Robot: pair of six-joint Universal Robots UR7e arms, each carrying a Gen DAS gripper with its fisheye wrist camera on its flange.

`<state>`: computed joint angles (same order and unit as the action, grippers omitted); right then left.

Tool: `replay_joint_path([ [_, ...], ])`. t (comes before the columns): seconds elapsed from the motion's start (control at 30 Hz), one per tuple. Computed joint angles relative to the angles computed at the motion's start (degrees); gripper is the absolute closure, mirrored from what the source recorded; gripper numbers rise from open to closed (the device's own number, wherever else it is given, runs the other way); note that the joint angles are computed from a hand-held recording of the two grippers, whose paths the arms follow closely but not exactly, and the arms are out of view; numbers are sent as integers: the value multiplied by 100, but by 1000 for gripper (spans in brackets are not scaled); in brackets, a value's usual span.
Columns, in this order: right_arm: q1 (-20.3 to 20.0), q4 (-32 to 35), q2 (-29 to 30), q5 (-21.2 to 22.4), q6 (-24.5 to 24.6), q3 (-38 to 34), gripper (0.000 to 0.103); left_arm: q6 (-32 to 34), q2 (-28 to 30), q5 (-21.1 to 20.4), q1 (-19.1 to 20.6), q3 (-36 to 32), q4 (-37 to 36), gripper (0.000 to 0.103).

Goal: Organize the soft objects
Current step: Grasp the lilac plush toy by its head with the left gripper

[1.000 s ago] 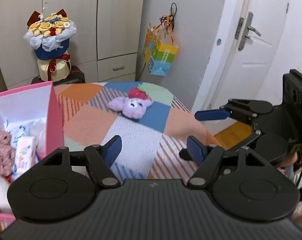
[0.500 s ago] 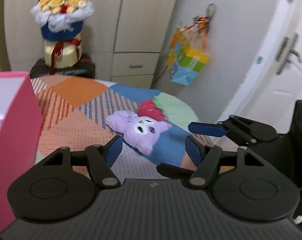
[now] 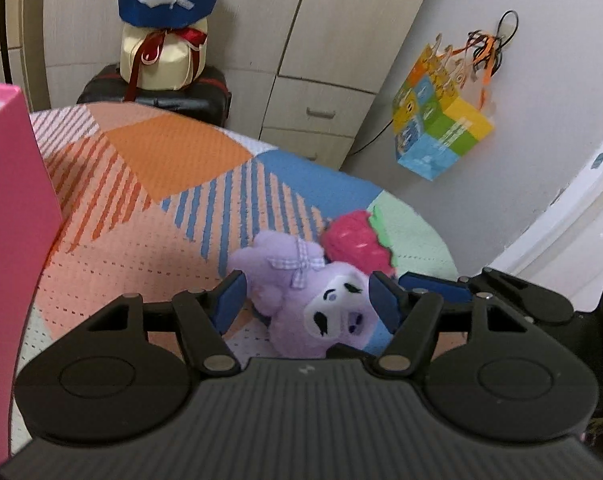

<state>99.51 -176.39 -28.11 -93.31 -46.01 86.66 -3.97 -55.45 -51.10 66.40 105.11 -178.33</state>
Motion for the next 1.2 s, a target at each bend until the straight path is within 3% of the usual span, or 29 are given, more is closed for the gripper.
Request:
replay_joint_path([
  [0.1, 12, 234, 3, -14, -1, -46, 15, -185, -20, -1, 74, -26, 281, 36],
  [0.23, 60, 707, -45, -91, 23, -101, 15, -353, -170, -404, 197, 102, 357, 36],
  [0.37, 129, 813, -67, -54, 51, -4, 13, -224, -248, -624, 232, 238, 251, 55],
  [0.43, 202, 552, 15, -260, 55, 34, 13, -263, -301, -781, 257, 265, 351, 59],
  [0.53, 287, 67, 162, -538, 110, 93, 19, -15, -257, -580, 189, 382, 100, 61],
  [0.67, 319, -645, 255, -784, 33, 359, 38, 281, -240, -311, 55, 567, -189, 63],
  [0.8, 328, -1153, 251, -774, 231, 595, 44, 445, -286, -195, -53, 760, -454, 63],
  [1.0, 428, -1473, 137, -817, 552, 934, 45, 480, -559, -72, -242, 1117, -460, 63],
  [1.2, 530, -1193, -80, -854, 962, 1221, 41, 328, -905, 341, -565, 1455, 72, 63],
])
